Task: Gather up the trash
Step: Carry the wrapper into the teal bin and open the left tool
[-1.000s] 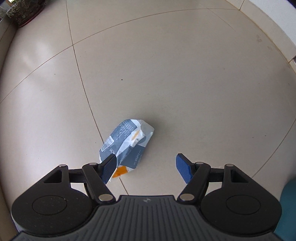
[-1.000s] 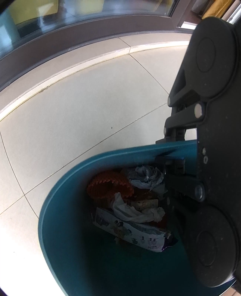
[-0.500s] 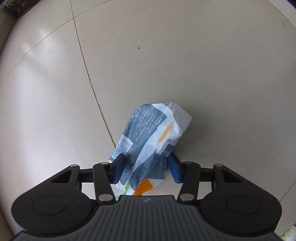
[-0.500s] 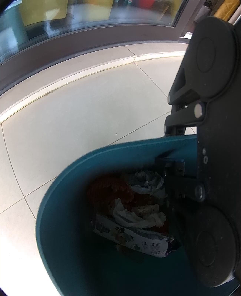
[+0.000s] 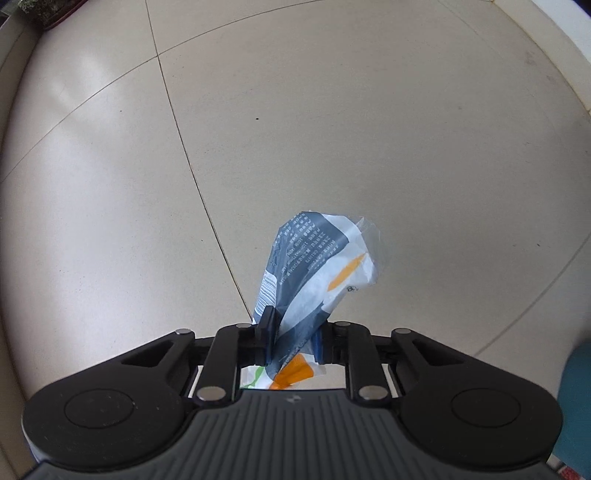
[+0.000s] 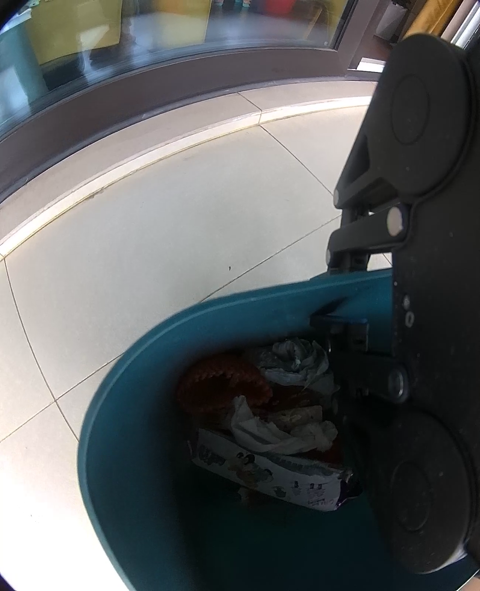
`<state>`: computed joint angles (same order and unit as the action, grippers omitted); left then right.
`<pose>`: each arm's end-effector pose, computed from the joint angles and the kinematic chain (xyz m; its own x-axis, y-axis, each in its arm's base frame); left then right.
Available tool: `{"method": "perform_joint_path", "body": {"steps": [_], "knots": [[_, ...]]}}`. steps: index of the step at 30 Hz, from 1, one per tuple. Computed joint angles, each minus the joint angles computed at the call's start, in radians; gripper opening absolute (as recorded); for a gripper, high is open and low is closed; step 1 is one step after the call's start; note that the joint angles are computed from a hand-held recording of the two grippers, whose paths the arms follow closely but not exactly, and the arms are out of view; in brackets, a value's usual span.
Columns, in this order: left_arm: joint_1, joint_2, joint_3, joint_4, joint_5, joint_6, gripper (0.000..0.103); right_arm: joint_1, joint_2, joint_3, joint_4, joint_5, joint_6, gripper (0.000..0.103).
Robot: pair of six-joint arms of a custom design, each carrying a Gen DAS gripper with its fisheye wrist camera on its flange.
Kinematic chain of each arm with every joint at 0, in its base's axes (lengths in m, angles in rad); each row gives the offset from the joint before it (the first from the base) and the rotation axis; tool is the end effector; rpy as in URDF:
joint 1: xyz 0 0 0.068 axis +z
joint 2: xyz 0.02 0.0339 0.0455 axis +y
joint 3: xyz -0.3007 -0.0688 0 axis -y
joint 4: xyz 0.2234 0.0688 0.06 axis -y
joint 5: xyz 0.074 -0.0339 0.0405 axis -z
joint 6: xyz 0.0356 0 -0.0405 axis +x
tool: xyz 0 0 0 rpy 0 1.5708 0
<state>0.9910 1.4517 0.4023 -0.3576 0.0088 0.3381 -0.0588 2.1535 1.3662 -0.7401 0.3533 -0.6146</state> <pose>0.0909 0.1382 0.1401 -0.7871 -0.5965 -0.1567 -0.6092 0.7917 0.0459 0.3889 -0.0352 0.1414 -0.8553 -0.4916 0.1639 -0.5178 0.7984 -0.3074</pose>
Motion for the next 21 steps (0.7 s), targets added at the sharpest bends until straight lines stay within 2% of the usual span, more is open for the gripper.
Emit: {"method": "perform_joint_path", "body": {"steps": [2,5,8,10,15,17,18,21], "knots": [[-0.044,-0.146,0.053,-0.211,0.028,-0.038,0.018,0.001,0.006,0.015,-0.021,0.003,0.029,0.014],[-0.165,-0.324,0.164,-0.503,0.062,-0.165,0.018,0.008,0.001,0.017,-0.027,-0.001,0.027,0.013],[-0.422,-0.438,0.282,-0.714,0.061,-0.415,0.018,0.011,-0.012,0.02,-0.035,-0.024,0.022,0.012],[-0.634,-0.473,0.366,-0.813,0.043,-0.617,0.018,0.013,-0.016,0.027,-0.046,-0.036,0.037,0.011],[-1.187,-0.474,0.549,-0.941,0.033,-1.138,0.018,0.013,-0.015,0.062,-0.095,-0.07,0.023,0.009],[-1.403,-0.433,0.619,-0.942,0.02,-1.332,0.018,0.007,-0.005,0.09,-0.123,-0.087,0.014,0.007],[-1.505,-0.421,0.634,-0.927,0.009,-1.411,0.018,0.002,0.002,0.109,-0.142,-0.097,0.017,0.007],[-1.682,-0.323,0.741,-0.881,0.006,-1.558,0.018,-0.012,0.027,0.164,-0.197,-0.122,0.035,0.007]]}}
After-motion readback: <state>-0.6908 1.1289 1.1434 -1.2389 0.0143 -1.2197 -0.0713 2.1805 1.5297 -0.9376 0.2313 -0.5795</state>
